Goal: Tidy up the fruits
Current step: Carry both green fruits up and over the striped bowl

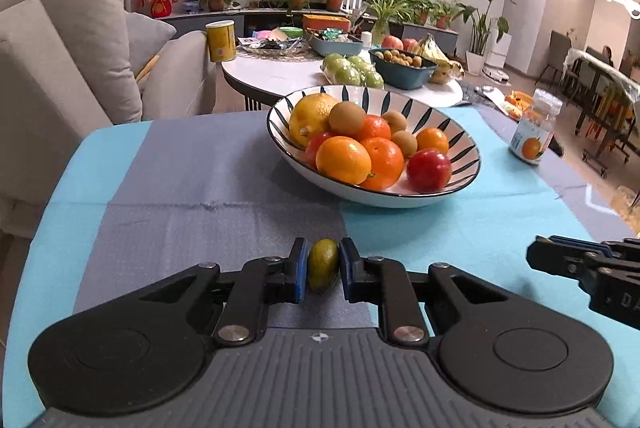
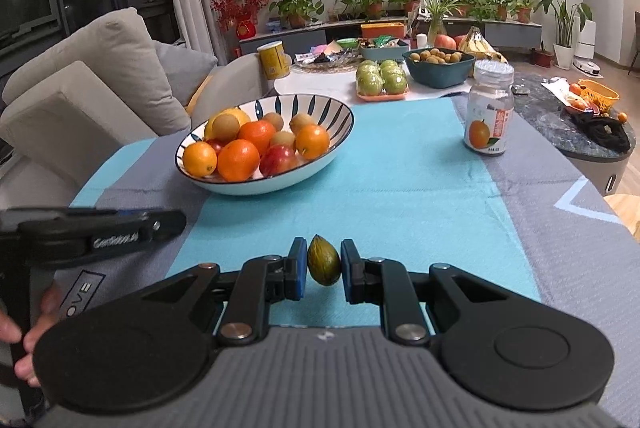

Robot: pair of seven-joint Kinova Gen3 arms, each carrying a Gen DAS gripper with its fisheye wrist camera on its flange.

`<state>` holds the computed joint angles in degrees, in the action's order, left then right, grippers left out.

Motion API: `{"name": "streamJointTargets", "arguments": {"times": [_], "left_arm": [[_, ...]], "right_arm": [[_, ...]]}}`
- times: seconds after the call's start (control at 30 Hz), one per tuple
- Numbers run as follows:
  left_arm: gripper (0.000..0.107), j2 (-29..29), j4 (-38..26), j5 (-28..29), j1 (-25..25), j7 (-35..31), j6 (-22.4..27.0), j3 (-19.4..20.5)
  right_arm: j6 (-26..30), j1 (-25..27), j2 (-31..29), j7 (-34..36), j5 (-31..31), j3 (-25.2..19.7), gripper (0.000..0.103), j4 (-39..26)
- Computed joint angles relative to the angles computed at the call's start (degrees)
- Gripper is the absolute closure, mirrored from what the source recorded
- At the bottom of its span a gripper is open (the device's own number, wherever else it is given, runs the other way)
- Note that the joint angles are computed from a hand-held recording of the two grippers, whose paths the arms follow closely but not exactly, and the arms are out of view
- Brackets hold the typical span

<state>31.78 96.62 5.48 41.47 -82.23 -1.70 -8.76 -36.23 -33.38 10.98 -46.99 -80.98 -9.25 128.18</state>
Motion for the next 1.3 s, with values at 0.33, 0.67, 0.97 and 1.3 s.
{"name": "streamJointTargets", "arguments": {"times": [0.33, 0.67, 0.97, 1.3], "left_arm": [[0.092, -3.58, 2.24, 3.6, 5.98, -0.23, -2.57, -6.84], [0.092, -4.57, 0.03, 7.3, 10.1, -4.06, -2.37, -11.05], [0.092, -4.43, -1.48, 9.13, 11.39, -5.46, -2.88, -11.65], [0.091, -3.45, -4.3, 11.89, 12.94, -7.94, -3.41, -13.71]], "right_arm": [[-1.07, 0.2, -1.68, -2.28, 5.3, 0.26, 0.027, 0.84], [1.39, 2.12, -2.63, 1.16, 6.61, 0.93, 0.027, -1.75], [-0.87, 2.91, -2.99, 1.1, 9.95, 1.18, 0.026, -2.61], [-0.74, 4.3, -3.12, 0.44, 14.08, 1.61, 0.027, -4.44]]}}
